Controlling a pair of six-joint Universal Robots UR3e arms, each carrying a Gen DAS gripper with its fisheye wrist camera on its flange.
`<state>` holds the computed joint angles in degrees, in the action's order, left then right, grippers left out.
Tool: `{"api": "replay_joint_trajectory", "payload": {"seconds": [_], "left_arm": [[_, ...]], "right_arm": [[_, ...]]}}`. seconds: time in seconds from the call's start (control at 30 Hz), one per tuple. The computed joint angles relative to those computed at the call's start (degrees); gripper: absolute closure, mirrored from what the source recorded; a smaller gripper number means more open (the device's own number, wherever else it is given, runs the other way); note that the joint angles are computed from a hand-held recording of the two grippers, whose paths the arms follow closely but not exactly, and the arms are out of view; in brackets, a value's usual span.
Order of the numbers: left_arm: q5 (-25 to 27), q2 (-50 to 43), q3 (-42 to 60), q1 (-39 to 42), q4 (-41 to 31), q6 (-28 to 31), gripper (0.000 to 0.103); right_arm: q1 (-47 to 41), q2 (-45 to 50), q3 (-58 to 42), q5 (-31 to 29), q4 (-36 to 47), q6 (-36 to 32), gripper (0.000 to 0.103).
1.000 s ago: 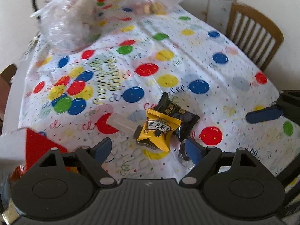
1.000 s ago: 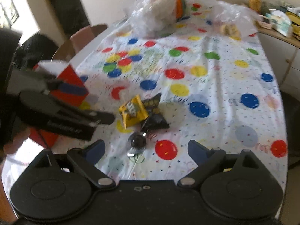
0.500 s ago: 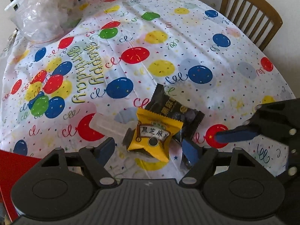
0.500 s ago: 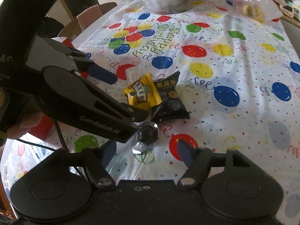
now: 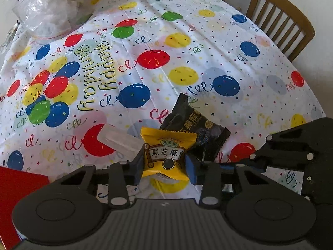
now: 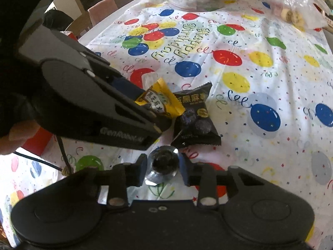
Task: Organize snacks
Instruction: 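Grasp the yellow candy pack with the left tool while the right tool grasps a small round candy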
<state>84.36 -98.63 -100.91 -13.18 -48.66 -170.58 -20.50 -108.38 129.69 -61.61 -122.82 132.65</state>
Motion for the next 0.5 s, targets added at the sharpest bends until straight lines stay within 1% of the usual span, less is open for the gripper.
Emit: {"api": "replay_joint_trajectory", "payload": {"seconds": [0.2,0.5], "left_arm": [[0.2,1.8,-1.5,0.5,0.6,-1.9,0.069],[-0.3,7.2,-6.6,1.9,1.3,-3.7,0.070]], "right_arm": [[-1.4,-1.6,0.2,0.8,2.1,-0.3,0.080],[-6.2,-9.9,1.2,2.4,10.4,-2.6,0.080]]}}
